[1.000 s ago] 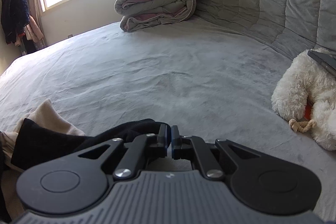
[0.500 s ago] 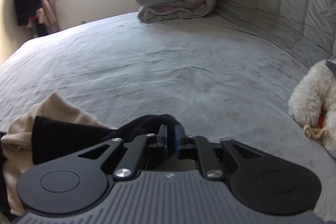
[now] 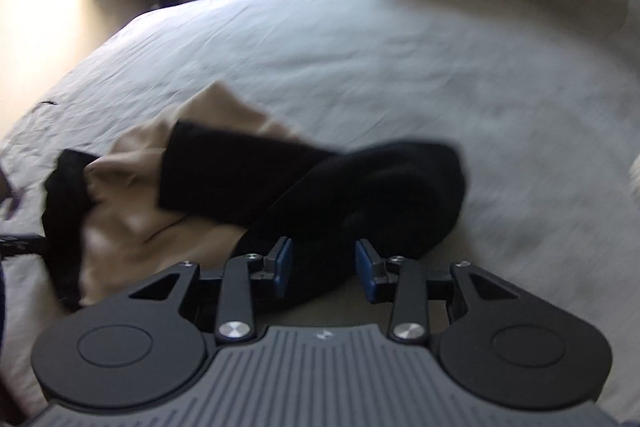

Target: Fold clothes

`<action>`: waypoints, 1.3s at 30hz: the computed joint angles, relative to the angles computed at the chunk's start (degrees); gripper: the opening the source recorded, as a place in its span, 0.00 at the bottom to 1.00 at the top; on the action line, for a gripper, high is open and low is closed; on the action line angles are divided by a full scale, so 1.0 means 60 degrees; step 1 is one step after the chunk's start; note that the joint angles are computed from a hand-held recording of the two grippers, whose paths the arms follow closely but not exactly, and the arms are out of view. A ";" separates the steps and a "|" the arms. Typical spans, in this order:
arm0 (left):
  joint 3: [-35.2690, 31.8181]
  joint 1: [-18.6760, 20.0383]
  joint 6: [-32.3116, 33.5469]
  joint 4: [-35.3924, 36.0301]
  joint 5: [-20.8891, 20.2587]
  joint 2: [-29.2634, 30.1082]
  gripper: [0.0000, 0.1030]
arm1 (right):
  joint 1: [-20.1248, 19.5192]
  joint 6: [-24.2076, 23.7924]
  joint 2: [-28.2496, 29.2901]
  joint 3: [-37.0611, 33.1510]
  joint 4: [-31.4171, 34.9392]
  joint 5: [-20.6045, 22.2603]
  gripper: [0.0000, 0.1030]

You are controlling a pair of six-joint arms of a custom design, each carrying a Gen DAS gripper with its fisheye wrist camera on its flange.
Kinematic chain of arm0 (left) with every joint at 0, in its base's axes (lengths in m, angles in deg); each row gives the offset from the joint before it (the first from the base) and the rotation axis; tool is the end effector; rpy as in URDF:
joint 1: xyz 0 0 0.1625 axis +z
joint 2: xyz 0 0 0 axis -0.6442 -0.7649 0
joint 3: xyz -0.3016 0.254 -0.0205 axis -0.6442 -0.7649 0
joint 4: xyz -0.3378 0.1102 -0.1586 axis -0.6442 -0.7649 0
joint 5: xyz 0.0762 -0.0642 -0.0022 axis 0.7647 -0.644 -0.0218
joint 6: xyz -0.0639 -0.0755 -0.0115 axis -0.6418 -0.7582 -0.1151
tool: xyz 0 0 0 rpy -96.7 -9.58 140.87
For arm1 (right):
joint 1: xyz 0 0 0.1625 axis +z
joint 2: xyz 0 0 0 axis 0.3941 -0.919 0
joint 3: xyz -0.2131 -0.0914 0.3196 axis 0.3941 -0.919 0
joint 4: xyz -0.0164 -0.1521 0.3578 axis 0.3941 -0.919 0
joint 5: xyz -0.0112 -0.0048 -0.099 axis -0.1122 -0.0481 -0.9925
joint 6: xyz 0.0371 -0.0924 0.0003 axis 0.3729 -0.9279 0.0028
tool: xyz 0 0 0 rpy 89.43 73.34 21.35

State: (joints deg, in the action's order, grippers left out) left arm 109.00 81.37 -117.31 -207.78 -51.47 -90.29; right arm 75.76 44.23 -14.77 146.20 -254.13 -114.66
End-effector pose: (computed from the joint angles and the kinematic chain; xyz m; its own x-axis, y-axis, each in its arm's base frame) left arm -0.1588 -0.4107 0.2498 -0.8868 -0.0160 -0.4618 0.2734 0.7874 -0.5524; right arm 0.1702 -0.4758 0.2310 -0.8318 -0.1870 0.5227 -0.4672 0.7442 -0.4773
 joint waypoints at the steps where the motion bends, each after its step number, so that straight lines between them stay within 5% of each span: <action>1: 0.0021 0.0125 -0.0215 0.0007 -0.0302 -0.0070 0.43 | -0.0080 0.0278 -0.0121 0.0009 0.0426 0.0262 0.38; 9: 0.0374 0.0769 -0.1195 -0.0565 -0.2165 -0.0647 0.42 | -0.0780 0.2263 -0.0654 0.0012 0.2698 0.2061 0.38; 14: 0.0647 0.1252 -0.1723 -0.1347 -0.3270 -0.0706 0.41 | -0.1307 0.2959 -0.0884 0.0075 0.3283 0.3303 0.38; 18: 0.0799 0.1339 -0.1841 -0.2079 -0.3475 -0.0469 0.41 | -0.1458 0.3327 -0.0761 0.0001 0.3350 0.3723 0.38; 24: 0.1089 0.1636 -0.1628 -0.3987 -0.3751 0.0252 0.36 | -0.1742 0.3657 -0.0291 -0.0172 0.2992 0.4480 0.38; 27: 0.1170 0.1798 -0.1617 -0.4892 -0.3849 0.0684 0.25 | -0.1873 0.3756 -0.0081 -0.0224 0.2728 0.4839 0.34; 30: 0.1111 0.1954 -0.1468 -0.5571 -0.3987 0.1171 0.14 | -0.1875 0.3803 0.0174 -0.0196 0.2215 0.4919 0.27; 31: 0.1074 0.2019 -0.1377 -0.5705 -0.4090 0.1269 0.08 | -0.1862 0.3810 0.0248 -0.0183 0.2038 0.4924 0.16; 39: 0.1313 0.0945 -0.0118 -0.7322 -0.3298 0.1424 0.04 | -0.1494 0.3115 0.0180 0.0343 -0.0049 0.5358 0.10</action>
